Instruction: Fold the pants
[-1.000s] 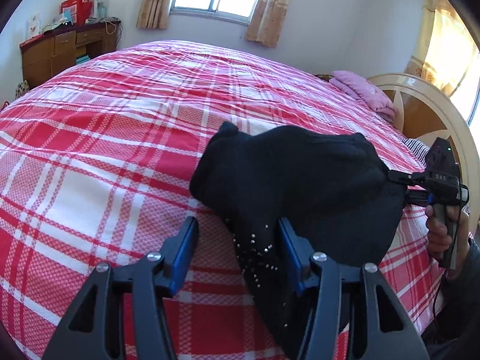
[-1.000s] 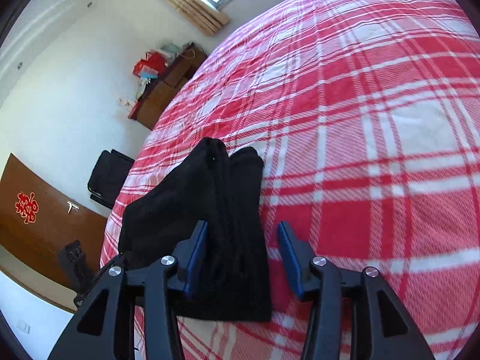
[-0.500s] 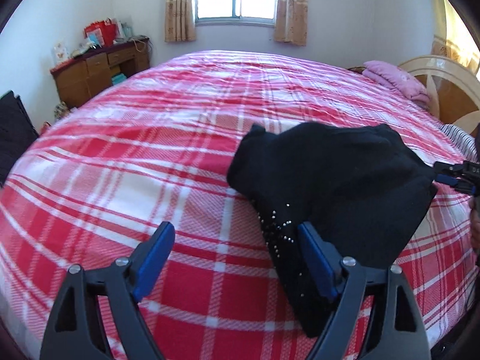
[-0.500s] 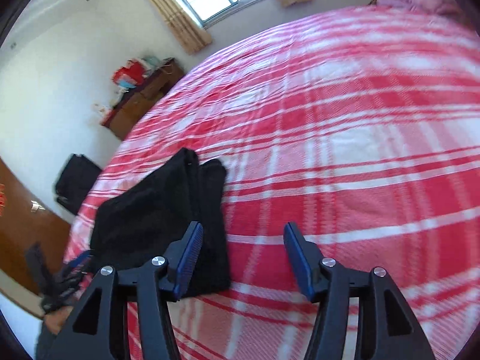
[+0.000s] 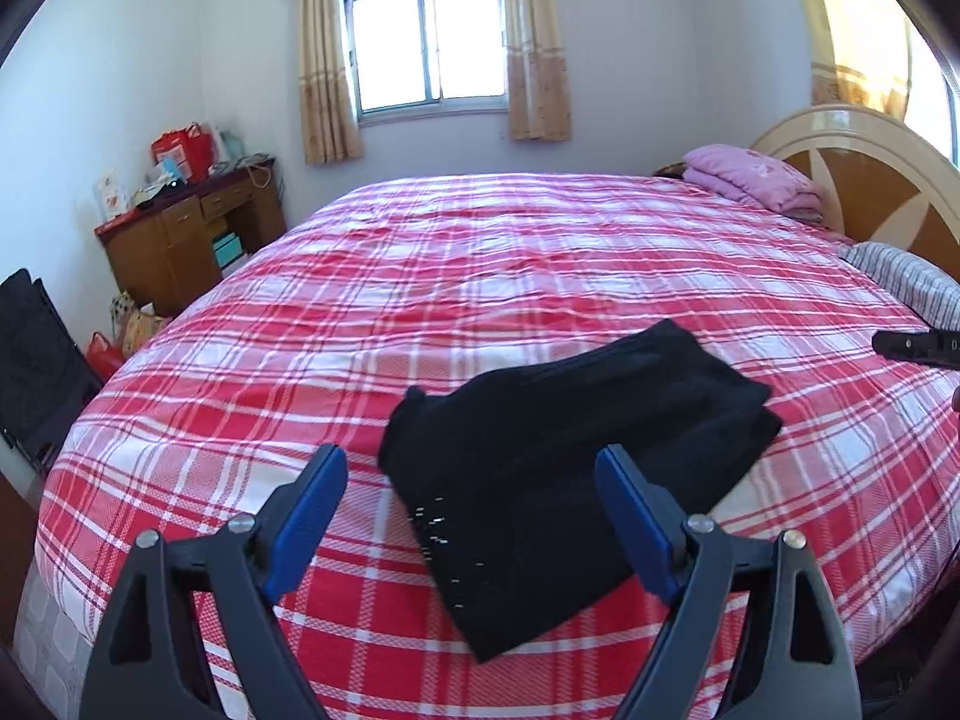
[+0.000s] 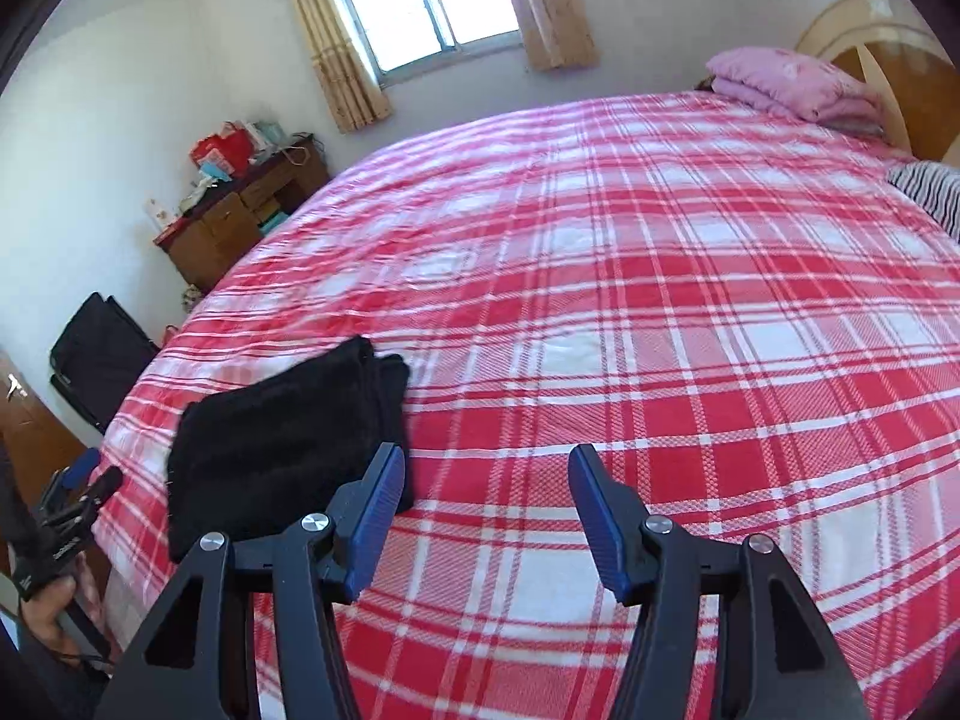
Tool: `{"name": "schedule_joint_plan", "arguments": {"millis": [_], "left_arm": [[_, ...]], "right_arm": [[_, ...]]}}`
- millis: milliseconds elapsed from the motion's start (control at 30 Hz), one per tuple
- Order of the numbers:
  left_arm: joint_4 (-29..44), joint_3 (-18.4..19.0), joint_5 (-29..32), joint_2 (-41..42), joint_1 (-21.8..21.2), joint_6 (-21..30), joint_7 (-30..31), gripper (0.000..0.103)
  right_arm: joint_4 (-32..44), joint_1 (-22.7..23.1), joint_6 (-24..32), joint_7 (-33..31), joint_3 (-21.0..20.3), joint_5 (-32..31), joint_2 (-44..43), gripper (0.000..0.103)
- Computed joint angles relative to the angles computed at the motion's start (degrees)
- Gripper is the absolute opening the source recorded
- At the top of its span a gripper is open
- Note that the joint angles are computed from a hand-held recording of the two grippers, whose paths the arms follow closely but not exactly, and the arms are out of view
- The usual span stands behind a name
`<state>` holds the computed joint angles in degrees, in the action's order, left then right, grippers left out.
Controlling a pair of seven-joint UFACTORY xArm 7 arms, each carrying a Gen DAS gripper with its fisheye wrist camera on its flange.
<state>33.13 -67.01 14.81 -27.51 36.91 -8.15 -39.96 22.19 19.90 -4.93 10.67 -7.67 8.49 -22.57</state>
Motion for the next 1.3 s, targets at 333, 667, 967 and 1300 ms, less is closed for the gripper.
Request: {"name": "schedule_joint_plan", "arguments": {"millis": [333, 667, 967, 1300], "left_arm": [[-0.01, 6.6, -0.43, -3.01, -9.32, 1.39, -0.4, 0.088], [-2.14, 11.58, -2.63, -10.27, -14.34, -1.8, -1.36, 0.096], [-2.39, 10.68, -4.33, -12.07, -13.53, -3.28, -0.34, 0.099], [-2.96, 11.07, -5.0, -13.1, -14.14, -2.73, -0.43, 0.101]], "right_arm": [[-2.2, -14.26, 1.51, 5.96, 19.0, -5.78, -11.1, 0.06], [-4.3, -20.84, 1.53, 12.5, 26.71, -11.2, -20.75, 0.065], [-4.63, -21.12, 2.42, 14.56, 27.48, -14.01, -24.12, 0.065], [-4.9, -21.87, 3.02, 16.06, 28.22, -15.49, -26.19, 0.065]]}}
